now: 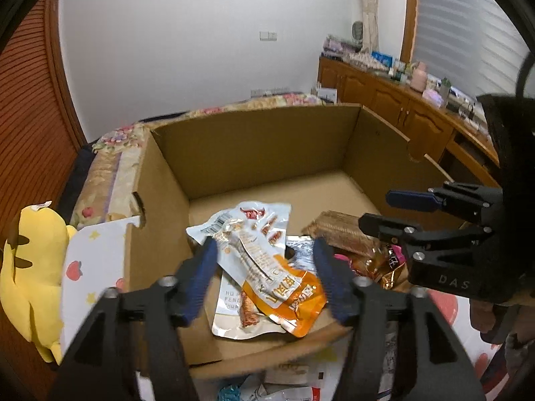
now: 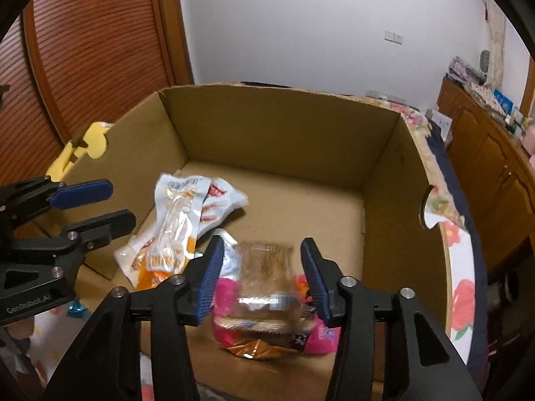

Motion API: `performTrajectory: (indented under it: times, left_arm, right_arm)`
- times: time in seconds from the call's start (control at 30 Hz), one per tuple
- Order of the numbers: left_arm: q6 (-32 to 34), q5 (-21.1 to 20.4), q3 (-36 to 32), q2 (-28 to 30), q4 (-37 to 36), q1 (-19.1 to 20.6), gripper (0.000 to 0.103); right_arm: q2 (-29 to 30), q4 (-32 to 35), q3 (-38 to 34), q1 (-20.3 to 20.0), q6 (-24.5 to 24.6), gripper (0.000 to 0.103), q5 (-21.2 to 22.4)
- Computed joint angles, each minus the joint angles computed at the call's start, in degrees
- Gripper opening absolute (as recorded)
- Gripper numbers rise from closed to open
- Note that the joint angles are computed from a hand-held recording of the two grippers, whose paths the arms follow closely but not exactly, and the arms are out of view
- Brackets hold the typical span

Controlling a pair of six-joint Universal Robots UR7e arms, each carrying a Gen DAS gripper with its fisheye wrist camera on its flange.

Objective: Organize snacks
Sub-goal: 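Open both tools to drop the biscuit bar and sausage pouch in the box, then move both tools back to the packets on the sheet beside the box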

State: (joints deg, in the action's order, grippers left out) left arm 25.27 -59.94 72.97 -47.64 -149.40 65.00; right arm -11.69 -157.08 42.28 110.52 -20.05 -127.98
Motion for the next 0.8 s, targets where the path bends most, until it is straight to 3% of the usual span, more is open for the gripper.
performTrajectory:
  times: [0.07, 0.1, 0.2, 0.37, 0.57, 0.8]
  left_arm:
    - [0.21, -0.29, 1.30, -0.78, -1.78, -0.08, 0.068]
    - [0.19, -0.57, 2.38, -1.46, -3.08, -0.17, 0.077]
    - [0.50, -2.70, 4.98, -3.02, -7.67, -0.08, 0.089]
    - [0.23, -5.43, 7.74, -5.28, -11.20, -0.03, 0.103]
    - [1.66, -4.54, 12.28, -7.73, -17.97, -0.90, 0.103]
    - [3.20, -4.22, 18.21, -11.45, -20.30, -0.83, 0.103]
  right_arm:
    - [-1.32, -2.59, 2.75, 0.27, -0.66, 0.051, 0.72]
    - [-1.78, -3.42, 3.65, 0.40, -0.90, 0.051, 0.95]
    - [-3.92, -7.82, 8.11, 0.93, -2.18, 0.051, 1.59]
    - [-6.28, -15.10, 13.77, 1.95, -3.71, 0.052, 1.83]
    - [-8.51, -20.99, 19.34, 3.18, -4.18, 0.069, 2.85]
    - [-10.93, -27.29, 27.07, 4.33, -6.22, 0.069, 3.30]
